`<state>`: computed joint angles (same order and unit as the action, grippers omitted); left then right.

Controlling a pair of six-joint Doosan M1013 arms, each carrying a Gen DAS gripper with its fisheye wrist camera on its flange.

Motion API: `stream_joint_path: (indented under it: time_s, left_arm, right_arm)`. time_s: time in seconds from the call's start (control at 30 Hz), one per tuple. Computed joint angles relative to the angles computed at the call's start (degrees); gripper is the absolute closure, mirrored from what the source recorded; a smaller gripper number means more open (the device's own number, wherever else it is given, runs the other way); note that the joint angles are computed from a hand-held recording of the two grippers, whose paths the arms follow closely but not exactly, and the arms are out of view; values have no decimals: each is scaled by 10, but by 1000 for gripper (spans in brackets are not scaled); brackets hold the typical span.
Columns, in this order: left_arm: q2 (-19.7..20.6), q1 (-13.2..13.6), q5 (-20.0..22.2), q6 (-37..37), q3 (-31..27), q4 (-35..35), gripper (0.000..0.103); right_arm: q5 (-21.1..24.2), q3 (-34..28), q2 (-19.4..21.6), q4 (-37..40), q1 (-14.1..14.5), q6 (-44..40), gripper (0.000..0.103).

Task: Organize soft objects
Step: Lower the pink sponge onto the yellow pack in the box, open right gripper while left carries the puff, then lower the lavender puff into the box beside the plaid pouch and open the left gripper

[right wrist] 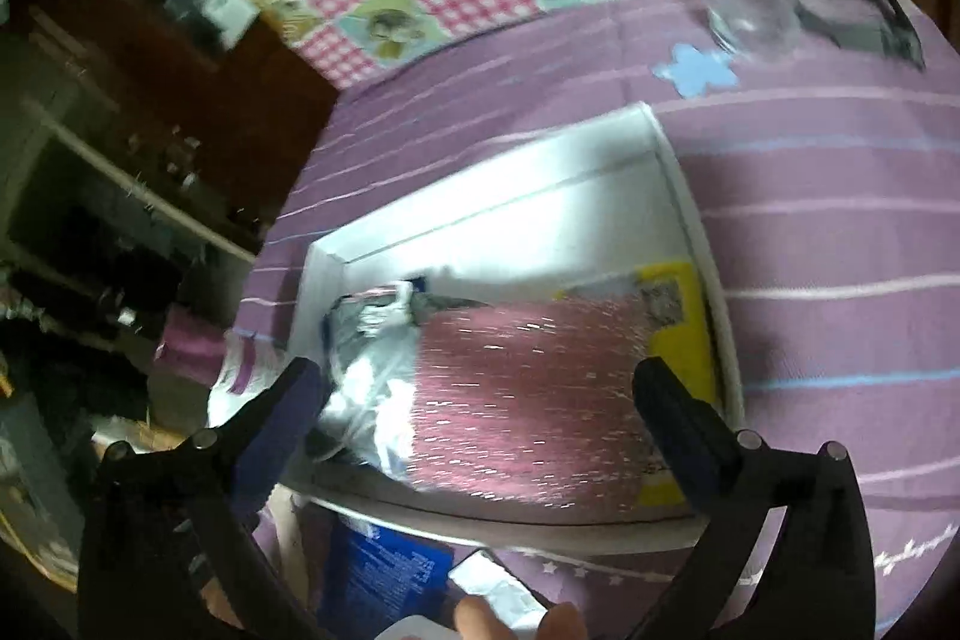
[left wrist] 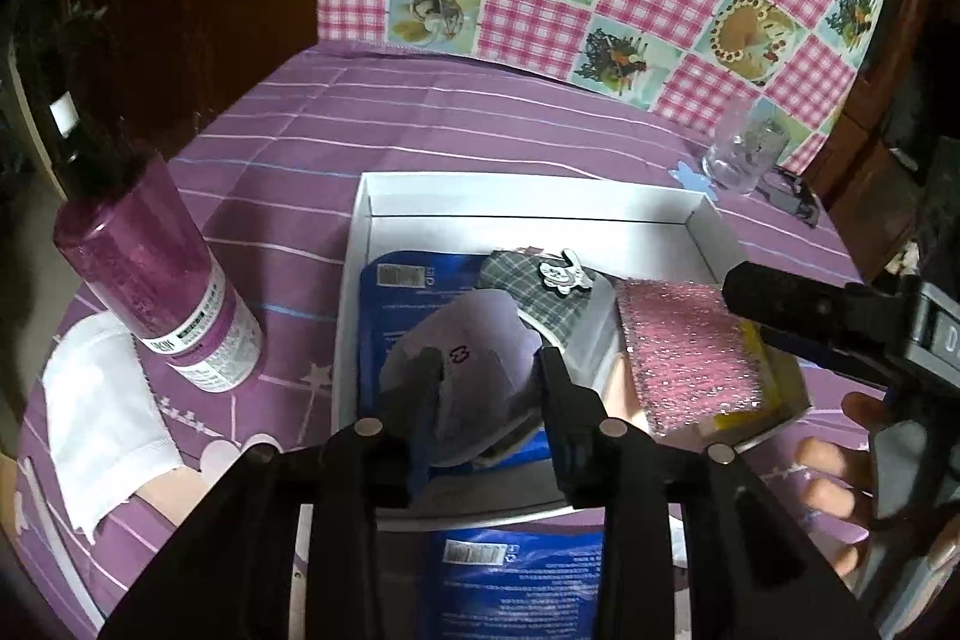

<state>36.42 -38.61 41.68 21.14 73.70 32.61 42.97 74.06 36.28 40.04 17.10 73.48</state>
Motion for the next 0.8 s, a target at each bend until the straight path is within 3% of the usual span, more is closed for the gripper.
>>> stream_joint_path:
  time_s: [0.17, 0.27, 0.43, 0.53, 0.63, 0.8]
  left_arm:
    - [-1, 5, -13, 42, 0, -46, 68]
    - [2, 2, 1, 67, -7, -49, 66]
    - [-3, 3, 5, 63, -4, -45, 50]
    - [-1, 2, 30, 41, -8, -27, 41]
    - [14, 6, 78, 50, -26, -45, 41]
    - [14, 7, 62, 41, -18, -33, 41]
  right_arm:
    - [15, -8, 5, -24, -1, 29, 0]
    - [10, -9, 3, -50, 1, 52, 0]
    - [-19, 4, -17, -104, 7, 86, 4]
    - [-14, 1, -23, -156, 12, 118, 10]
    - [9, -6, -21, -180, 12, 134, 15]
    - [14, -8, -20, -182, 14, 125, 17]
